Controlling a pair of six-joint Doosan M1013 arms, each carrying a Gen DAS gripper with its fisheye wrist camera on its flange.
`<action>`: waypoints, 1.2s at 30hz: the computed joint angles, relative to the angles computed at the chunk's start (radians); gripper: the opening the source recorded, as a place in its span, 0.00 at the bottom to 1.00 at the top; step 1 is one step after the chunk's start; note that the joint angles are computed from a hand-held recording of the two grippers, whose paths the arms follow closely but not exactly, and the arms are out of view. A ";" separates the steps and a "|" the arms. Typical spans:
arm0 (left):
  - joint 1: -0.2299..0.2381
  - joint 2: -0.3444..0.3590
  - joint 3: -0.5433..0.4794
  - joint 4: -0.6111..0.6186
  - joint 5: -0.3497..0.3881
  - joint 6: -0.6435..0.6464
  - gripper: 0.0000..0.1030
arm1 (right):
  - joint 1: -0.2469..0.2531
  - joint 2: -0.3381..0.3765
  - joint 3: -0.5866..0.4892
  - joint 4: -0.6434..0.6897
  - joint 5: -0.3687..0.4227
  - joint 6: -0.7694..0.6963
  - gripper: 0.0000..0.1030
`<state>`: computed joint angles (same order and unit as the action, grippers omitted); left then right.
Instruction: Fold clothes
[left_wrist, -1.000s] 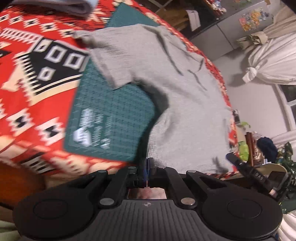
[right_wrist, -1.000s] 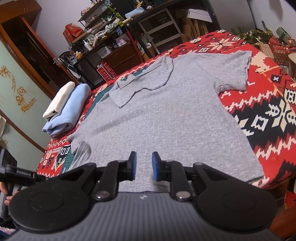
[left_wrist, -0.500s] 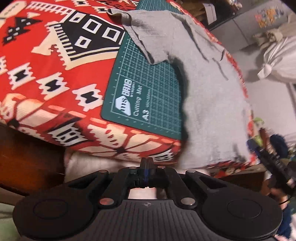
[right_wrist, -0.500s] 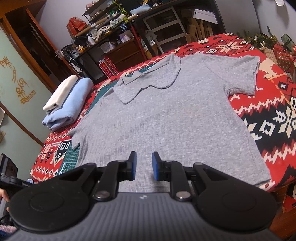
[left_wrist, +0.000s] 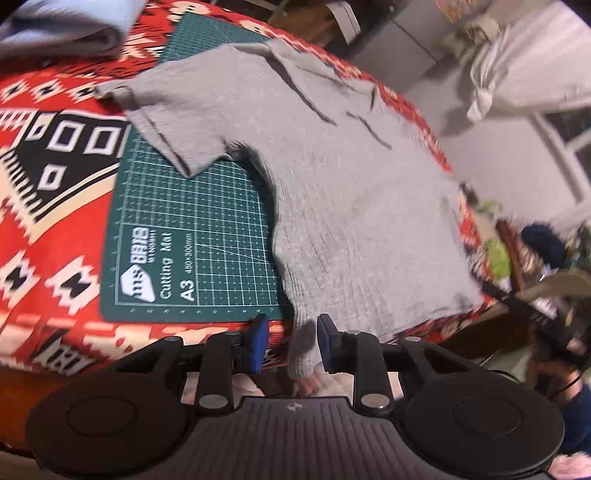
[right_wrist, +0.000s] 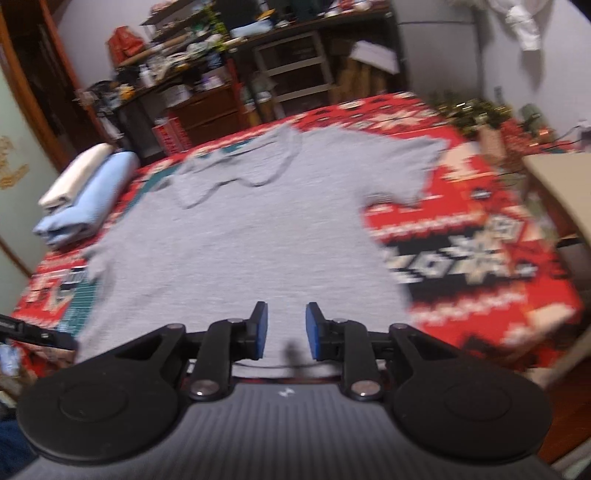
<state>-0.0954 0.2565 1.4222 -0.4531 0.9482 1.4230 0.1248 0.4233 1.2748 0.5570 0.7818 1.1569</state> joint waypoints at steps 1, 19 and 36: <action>-0.004 0.007 -0.009 0.008 0.011 0.004 0.26 | -0.004 -0.006 0.006 -0.043 -0.010 0.021 0.29; -0.016 0.004 -0.020 0.111 0.019 -0.058 0.03 | 0.003 0.000 0.022 -0.233 -0.046 0.085 0.04; 0.009 -0.019 0.009 0.097 0.034 -0.056 0.12 | -0.013 -0.036 0.050 -0.174 0.003 0.059 0.26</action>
<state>-0.0861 0.2373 1.4313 -0.3557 0.9819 1.3667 0.1115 0.3876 1.3247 0.3828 0.7847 1.2154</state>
